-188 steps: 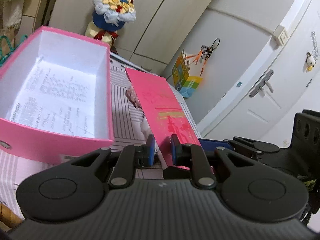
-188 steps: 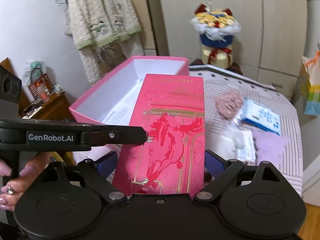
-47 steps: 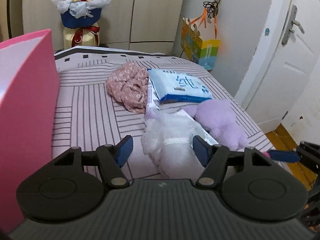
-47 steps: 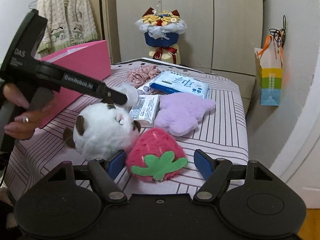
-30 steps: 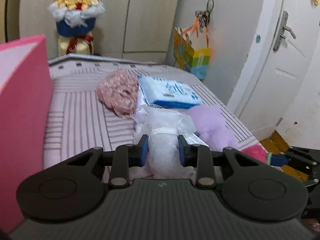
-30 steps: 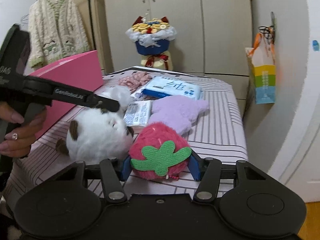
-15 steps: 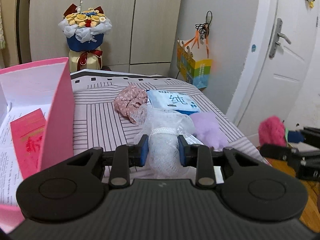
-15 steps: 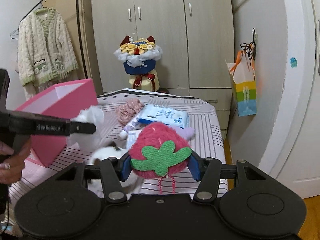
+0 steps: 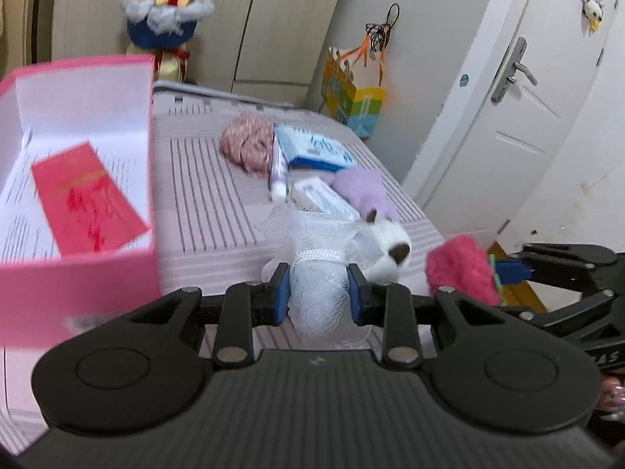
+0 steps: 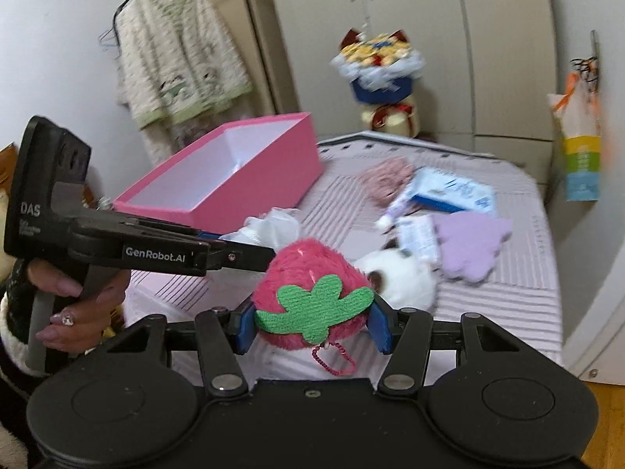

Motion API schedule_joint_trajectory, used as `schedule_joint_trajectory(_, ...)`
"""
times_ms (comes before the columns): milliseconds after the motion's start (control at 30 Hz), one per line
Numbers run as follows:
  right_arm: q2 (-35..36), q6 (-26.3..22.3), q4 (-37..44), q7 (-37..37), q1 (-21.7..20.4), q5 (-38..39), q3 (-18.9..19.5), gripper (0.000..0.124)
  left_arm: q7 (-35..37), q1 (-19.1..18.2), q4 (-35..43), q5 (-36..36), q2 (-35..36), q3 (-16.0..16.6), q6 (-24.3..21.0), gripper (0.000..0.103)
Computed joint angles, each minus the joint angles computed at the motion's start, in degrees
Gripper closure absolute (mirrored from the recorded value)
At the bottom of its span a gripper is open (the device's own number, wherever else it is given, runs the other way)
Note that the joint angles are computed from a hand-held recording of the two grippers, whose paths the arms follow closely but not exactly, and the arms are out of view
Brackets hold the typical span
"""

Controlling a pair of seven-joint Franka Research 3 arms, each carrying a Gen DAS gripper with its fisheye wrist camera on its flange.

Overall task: Organize soft objects
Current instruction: 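Carry the mesh item and strawberry plush over the pink box with both grippers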

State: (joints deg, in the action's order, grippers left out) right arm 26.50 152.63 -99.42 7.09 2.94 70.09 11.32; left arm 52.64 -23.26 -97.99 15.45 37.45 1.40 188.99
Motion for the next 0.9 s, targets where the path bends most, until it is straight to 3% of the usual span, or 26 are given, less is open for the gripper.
schedule_joint_trajectory(67, -0.66, -0.93, -0.89, 1.66, 0.78, -2.18, -0.31, 0.063, 0.0, 0.3, -2.87, 0.11, -1.8, -0.18, 0.31, 0.074)
schedule_joint_trajectory(267, -1.72, -6.61, -1.45, 8.0, 2.38, -9.55, -1.3, 0.063, -0.67, -6.18, -13.21, -2.12, -8.93, 7.96, 1.16, 0.074)
schedule_joint_trajectory(333, -1.75, -8.92, -0.91, 9.98, 2.83, -11.9, -1.53, 0.063, -0.71, -4.35, -16.36, -2.73, -11.49, 6.74, 1.79, 0.074)
schedule_joint_trajectory(400, -1.42, -11.53, 0.17, 11.45, 3.02, -13.72, -1.59, 0.063, -0.04, 1.16, -18.77, -1.93, -14.24, 2.01, 0.88, 0.074)
schedule_joint_trajectory(433, -1.2, -12.92, 0.9, 12.17, 3.11, -14.52, -1.58, 0.063, 0.18, 1.46, -19.83, -1.85, -15.38, 2.06, 0.57, 0.074)
schedule_joint_trajectory(533, -0.38, -16.82, 3.4, 13.52, 3.32, -16.21, -1.33, 0.063, 0.51, -4.11, -22.66, -1.93, -18.74, 8.88, -1.12, 0.074)
schedule_joint_trajectory(567, 0.0, -18.19, 4.46, 13.92, 3.39, -16.66, -1.22, 0.063, 0.54, -4.35, -23.22, -1.41, -19.62, 9.43, -1.82, 0.074)
schedule_joint_trajectory(667, 1.09, -20.87, 7.45, 14.57, 3.81, -17.58, -0.87, 0.063, 0.82, -0.04, -23.94, 0.81, -21.91, 6.0, -4.18, 0.074)
schedule_joint_trajectory(800, 2.34, -21.96, 11.02, 14.39, 4.79, -18.11, -0.18, 0.063, -0.88, 0.31, -23.21, 4.86, -23.24, 6.85, -6.45, 0.074)
schedule_joint_trajectory(900, 3.41, -19.49, 13.36, 13.35, 6.11, -18.38, 0.42, 0.063, -1.0, 2.4, -22.23, 7.49, -23.79, 5.59, -6.91, 0.074)
